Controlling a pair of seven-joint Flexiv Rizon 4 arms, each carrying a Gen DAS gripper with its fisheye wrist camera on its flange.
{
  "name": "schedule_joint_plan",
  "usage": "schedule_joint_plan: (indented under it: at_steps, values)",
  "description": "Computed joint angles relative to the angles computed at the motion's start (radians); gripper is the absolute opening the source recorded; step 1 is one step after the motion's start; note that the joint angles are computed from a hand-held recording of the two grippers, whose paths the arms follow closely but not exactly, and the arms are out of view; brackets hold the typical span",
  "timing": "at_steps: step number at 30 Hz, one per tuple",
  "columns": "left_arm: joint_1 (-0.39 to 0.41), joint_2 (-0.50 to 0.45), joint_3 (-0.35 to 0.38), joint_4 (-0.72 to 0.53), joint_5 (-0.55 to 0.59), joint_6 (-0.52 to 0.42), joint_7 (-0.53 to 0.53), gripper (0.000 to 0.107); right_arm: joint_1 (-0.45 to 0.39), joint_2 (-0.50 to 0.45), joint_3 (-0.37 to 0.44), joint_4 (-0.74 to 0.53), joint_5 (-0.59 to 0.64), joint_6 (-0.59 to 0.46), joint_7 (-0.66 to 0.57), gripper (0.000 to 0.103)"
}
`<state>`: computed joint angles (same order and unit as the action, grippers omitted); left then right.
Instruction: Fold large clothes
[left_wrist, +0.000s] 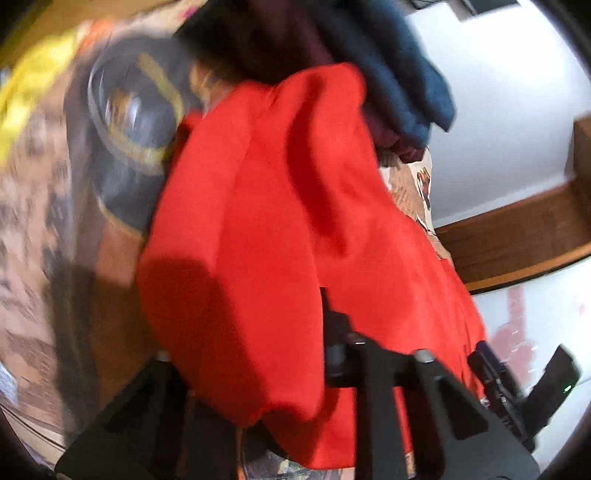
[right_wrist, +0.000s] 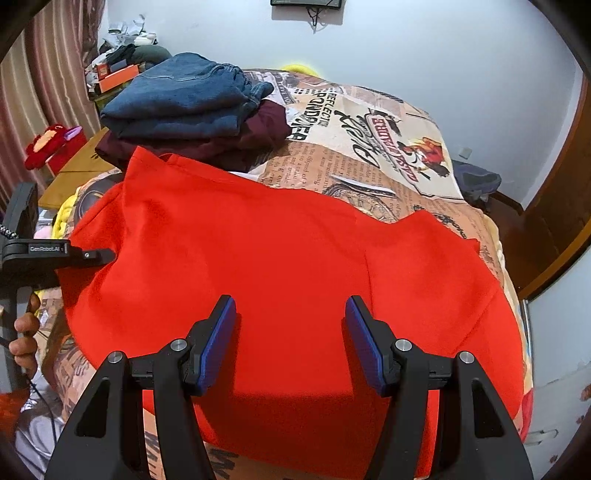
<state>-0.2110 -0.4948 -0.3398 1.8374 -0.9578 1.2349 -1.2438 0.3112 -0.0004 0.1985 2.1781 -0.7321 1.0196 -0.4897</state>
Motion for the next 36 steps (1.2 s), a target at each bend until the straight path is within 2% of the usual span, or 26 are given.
schedule_joint_plan:
  at_steps: [3, 6, 8, 9, 12, 15, 16, 17, 21, 25, 27, 29, 33, 36]
  values:
    - [-0.008, 0.034, 0.005, -0.001, 0.031, 0.057, 0.028, 0.013, 0.003, -0.011, 0.001, -0.010, 0.053, 0.029, -0.048, 0.058]
    - [0.010, 0.089, -0.039, 0.030, -0.042, 0.135, 0.123, 0.010, 0.018, -0.037, 0.008, -0.034, 0.135, 0.042, -0.121, 0.058]
    - [-0.001, 0.130, -0.035, 0.046, -0.055, 0.205, 0.169, 0.008, 0.029, -0.055, 0.012, -0.049, 0.184, 0.053, -0.164, 0.058]
    - [0.015, 0.163, -0.054, 0.072, -0.101, 0.228, 0.227, 0.008, 0.036, -0.070, 0.017, -0.061, 0.227, 0.063, -0.199, 0.058]
    - [-0.001, 0.212, -0.047, 0.089, -0.153, 0.271, 0.310, 0.008, 0.056, -0.122, 0.033, -0.101, 0.365, 0.112, -0.288, 0.059]
    - [-0.063, 0.225, 0.009, 0.071, -0.060, 0.327, 0.276, 0.008, 0.074, -0.165, 0.043, -0.143, 0.454, 0.120, -0.347, 0.065]
    - [-0.086, 0.239, 0.027, 0.074, -0.067, 0.338, 0.287, 0.008, 0.079, -0.177, 0.048, -0.156, 0.483, 0.124, -0.369, 0.067]
    - [-0.081, 0.225, 0.019, 0.053, -0.009, 0.339, 0.246, 0.008, 0.083, -0.184, 0.051, -0.165, 0.501, 0.128, -0.386, 0.067]
    - [-0.109, 0.200, 0.076, -0.015, 0.182, 0.287, 0.124, 0.008, 0.087, -0.178, 0.059, -0.183, 0.566, 0.121, -0.457, 0.067]
    - [-0.129, 0.158, 0.093, -0.113, 0.327, 0.212, 0.014, 0.008, 0.066, -0.127, 0.063, -0.150, 0.663, 0.176, -0.498, 0.066]
    - [-0.145, 0.132, 0.092, -0.163, 0.389, 0.188, -0.023, 0.008, 0.056, -0.085, 0.044, -0.111, 0.657, 0.210, -0.471, 0.066]
    - [-0.177, 0.091, 0.105, -0.239, 0.464, 0.155, -0.067, 0.008, 0.045, -0.044, 0.022, -0.068, 0.599, 0.231, -0.412, 0.066]
    - [-0.224, 0.014, 0.089, -0.371, 0.558, 0.095, -0.098, 0.008, -0.033, 0.073, -0.011, 0.048, 0.363, 0.233, -0.212, 0.067]
    - [-0.250, -0.054, 0.043, -0.464, 0.575, 0.035, -0.077, 0.008, -0.104, 0.148, -0.002, 0.113, 0.273, 0.214, -0.110, 0.067]
